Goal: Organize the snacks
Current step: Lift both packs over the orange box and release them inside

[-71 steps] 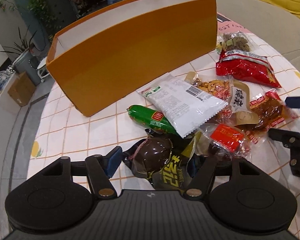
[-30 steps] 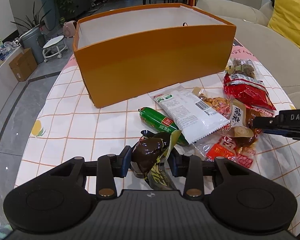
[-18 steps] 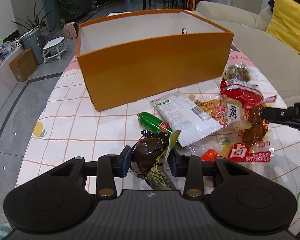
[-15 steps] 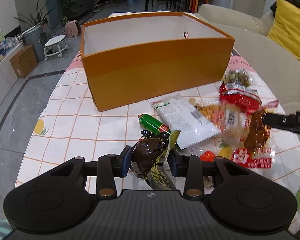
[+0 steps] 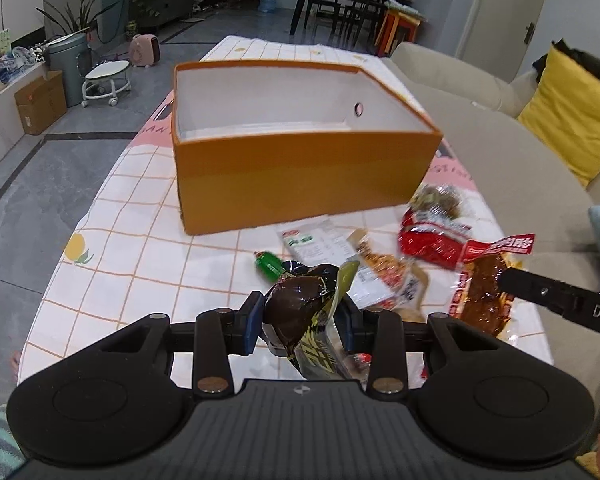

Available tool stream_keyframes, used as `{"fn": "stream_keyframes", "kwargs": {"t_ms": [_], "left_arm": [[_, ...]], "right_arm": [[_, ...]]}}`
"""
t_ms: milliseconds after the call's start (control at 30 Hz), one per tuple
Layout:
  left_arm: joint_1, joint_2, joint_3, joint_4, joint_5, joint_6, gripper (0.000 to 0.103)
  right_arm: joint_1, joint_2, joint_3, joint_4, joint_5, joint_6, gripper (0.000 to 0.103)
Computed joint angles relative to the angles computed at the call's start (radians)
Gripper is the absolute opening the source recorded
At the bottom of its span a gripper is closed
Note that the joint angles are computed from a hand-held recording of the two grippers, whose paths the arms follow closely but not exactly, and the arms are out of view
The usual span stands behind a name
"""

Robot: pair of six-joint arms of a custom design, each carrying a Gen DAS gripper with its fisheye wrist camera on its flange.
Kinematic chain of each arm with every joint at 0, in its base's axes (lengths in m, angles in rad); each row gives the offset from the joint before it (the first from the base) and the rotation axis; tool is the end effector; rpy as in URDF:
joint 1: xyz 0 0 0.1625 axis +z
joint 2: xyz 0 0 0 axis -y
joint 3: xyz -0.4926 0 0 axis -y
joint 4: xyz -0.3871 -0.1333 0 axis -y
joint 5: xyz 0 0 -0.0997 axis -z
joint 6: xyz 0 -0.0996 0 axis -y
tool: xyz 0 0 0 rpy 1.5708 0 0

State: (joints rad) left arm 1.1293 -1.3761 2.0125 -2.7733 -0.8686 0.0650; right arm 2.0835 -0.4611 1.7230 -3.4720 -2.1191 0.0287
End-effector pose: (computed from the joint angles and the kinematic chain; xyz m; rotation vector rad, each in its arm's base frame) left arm -0.0484 -0.5650 0.4050 0.3572 2.4106 -0.8585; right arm 0.4092 -0.5610 0.0042 0.3883 -2.5835 1.0253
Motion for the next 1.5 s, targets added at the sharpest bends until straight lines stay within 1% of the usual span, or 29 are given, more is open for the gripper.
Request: {"fn": "stream_keyframes", "kwargs": {"t_ms": [333,533,667,867,1133,1300,1400,1500], "left_arm": [[-0.020,-0.009,-0.033,-0.036,-0.063,0.033,0.042],[-0.012,0.017,-0.092,-0.045,-0.109,0.088,0.042],[-0.005,0.050,-0.151,-0.052,-0.100,0.133,0.042],[0.009,0.105,-0.261,-0.035,-0.094,0.159,0.042],[0.033,0.189,-0.404,0.018,-0.084,0.185,0.042],[0.047,0.237,-0.466,0.050,-0.077,0.191,0.042],[0.061,0.266,-0.500,0.089,-0.072,0.175,0.042],[0.075,0.294,-0.527,0.131,-0.057,0.164,0.042]], "right_arm": [[0.027,-0.024,-0.004,-0.058,0.047,-0.067,0.000],[0.029,-0.028,-0.044,-0.038,0.078,-0.100,0.000],[0.029,-0.018,-0.100,-0.008,0.095,-0.135,0.000],[0.025,0.027,-0.239,0.035,0.107,-0.202,0.000],[0.015,0.130,-0.491,0.129,0.114,-0.271,0.000],[0.005,0.203,-0.650,0.212,0.092,-0.336,0.000],[-0.004,0.237,-0.719,0.262,0.076,-0.372,0.000],[-0.015,0.270,-0.785,0.326,0.052,-0.390,0.000]]}}
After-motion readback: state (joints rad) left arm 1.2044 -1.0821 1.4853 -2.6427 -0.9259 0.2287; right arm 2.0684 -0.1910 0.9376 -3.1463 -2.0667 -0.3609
